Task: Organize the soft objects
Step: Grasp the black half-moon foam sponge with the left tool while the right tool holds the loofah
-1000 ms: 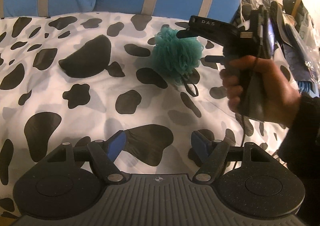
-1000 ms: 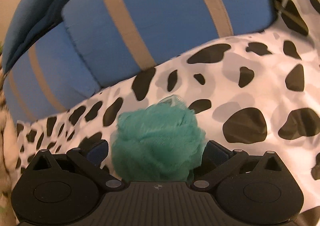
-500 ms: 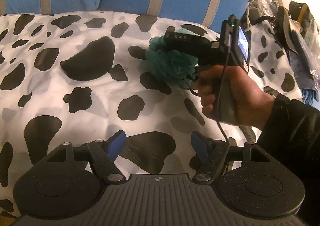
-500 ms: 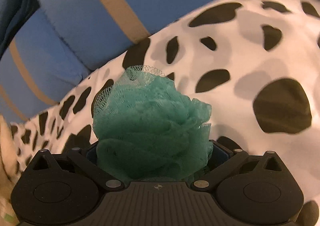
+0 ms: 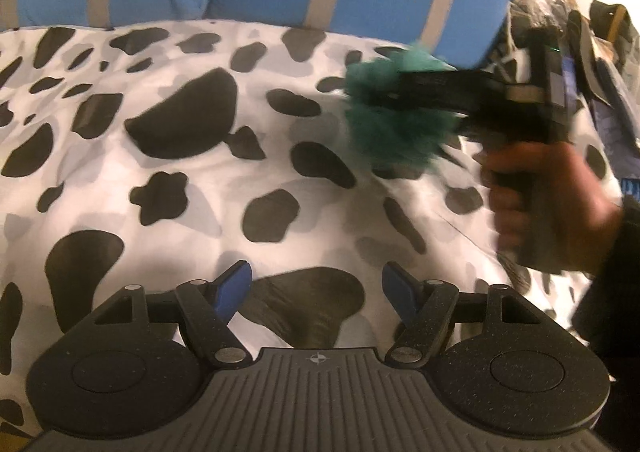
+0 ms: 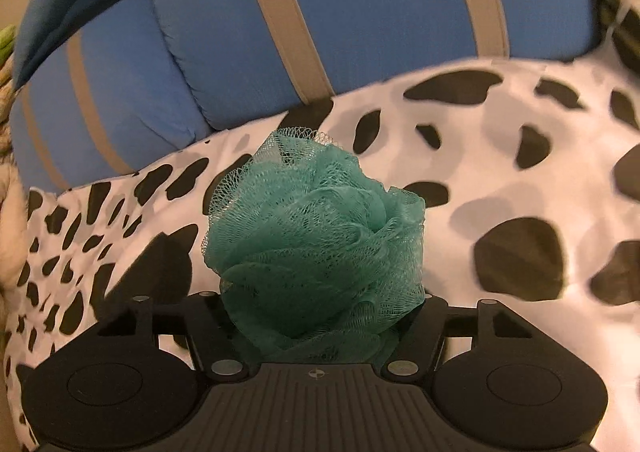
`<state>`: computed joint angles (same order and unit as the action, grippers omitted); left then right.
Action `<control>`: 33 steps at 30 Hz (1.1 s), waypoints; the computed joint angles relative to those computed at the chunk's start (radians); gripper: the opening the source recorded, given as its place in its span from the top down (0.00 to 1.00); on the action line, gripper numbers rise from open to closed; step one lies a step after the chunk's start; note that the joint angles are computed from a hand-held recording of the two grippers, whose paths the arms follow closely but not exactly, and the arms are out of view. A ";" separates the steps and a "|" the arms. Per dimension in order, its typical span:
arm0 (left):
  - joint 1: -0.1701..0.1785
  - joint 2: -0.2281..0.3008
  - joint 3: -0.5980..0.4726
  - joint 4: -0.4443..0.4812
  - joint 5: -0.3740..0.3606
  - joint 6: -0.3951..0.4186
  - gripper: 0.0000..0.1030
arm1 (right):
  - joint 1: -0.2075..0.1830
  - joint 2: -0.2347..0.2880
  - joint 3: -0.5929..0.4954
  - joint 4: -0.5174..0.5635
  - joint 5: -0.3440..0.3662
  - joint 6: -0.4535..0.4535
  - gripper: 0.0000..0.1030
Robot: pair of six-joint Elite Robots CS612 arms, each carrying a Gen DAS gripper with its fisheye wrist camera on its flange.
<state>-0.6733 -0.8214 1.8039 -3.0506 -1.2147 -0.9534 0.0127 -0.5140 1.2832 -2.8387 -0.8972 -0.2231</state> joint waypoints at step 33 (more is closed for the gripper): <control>0.057 0.109 -0.052 -0.122 0.341 0.321 0.18 | -0.140 -0.244 0.343 -0.008 0.097 -0.387 0.37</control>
<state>-0.6158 -0.7123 1.7516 -3.1721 -0.8736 -0.6322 -0.1271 -0.7576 1.6261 -2.8470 -0.7998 -0.6098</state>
